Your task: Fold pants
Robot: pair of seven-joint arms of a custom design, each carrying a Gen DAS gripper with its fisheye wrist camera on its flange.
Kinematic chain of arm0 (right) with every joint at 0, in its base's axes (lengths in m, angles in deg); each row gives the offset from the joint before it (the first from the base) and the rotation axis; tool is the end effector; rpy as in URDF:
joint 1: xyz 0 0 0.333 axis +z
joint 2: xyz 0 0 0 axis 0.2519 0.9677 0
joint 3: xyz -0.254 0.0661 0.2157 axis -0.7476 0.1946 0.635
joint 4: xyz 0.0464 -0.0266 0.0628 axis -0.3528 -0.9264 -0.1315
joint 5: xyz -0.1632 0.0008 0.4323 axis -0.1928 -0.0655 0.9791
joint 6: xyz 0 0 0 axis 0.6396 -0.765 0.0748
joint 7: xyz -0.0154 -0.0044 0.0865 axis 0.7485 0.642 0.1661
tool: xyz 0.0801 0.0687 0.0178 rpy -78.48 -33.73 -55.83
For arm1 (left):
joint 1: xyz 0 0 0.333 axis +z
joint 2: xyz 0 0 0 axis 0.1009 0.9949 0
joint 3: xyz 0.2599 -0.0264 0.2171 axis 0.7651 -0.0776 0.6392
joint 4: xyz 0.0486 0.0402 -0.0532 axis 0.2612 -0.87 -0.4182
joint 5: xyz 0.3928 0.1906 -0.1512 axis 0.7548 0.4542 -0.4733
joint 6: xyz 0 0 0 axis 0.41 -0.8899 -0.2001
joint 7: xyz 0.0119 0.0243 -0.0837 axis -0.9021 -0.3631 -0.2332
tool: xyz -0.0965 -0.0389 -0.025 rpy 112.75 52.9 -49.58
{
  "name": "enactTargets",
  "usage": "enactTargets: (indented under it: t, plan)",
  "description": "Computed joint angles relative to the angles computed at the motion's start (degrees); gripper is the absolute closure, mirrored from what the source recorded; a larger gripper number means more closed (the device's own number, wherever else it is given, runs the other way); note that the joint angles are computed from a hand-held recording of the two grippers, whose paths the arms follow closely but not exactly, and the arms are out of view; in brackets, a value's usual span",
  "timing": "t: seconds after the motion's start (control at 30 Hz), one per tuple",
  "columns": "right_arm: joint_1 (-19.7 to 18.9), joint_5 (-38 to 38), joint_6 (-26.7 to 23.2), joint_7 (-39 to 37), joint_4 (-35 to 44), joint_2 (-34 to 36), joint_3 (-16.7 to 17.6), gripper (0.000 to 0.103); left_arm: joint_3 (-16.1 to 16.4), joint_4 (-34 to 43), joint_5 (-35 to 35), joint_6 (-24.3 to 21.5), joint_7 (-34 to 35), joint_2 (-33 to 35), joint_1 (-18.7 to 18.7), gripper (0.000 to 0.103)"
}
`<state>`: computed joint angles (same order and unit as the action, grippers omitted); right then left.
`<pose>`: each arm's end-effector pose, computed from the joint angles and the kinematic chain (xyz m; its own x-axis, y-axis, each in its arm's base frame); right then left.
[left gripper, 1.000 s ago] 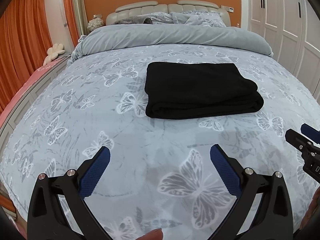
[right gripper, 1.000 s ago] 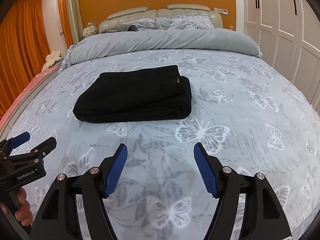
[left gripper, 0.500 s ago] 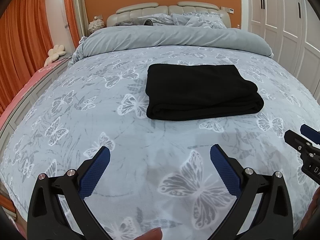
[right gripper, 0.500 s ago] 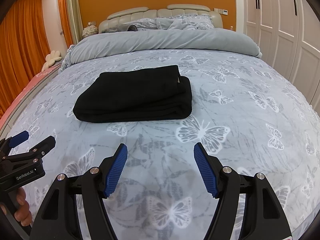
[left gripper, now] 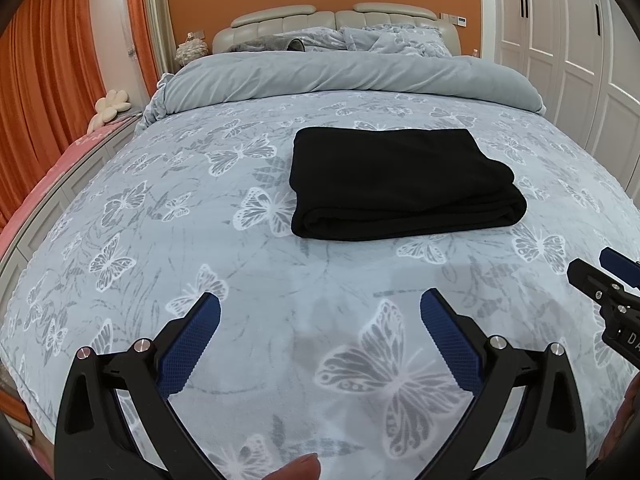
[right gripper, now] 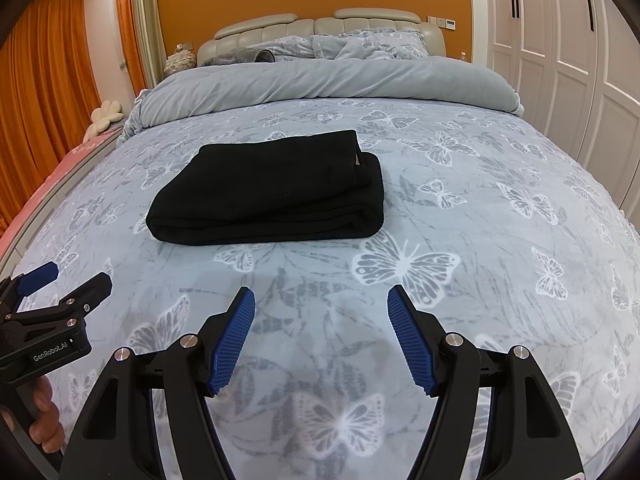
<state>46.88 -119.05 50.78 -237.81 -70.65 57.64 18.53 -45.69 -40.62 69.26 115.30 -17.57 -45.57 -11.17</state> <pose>0.5180 0.4437 0.4456 -0.1878 -0.9783 -0.0874 -0.6620 0.1918 -0.7245 0.5633 -0.3570 0.4517 -0.1874 -0.9786 -0.0848 -0.6542 0.1887 -0.7324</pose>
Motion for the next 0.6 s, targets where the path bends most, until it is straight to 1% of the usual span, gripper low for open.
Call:
enactTargets:
  t: [0.6]
  plan:
    - [0.14,0.01,-0.16,0.07,0.15,0.15,-0.01,0.036,-0.16,-0.03,0.64,-0.36,-0.29,0.04,-0.28,0.005]
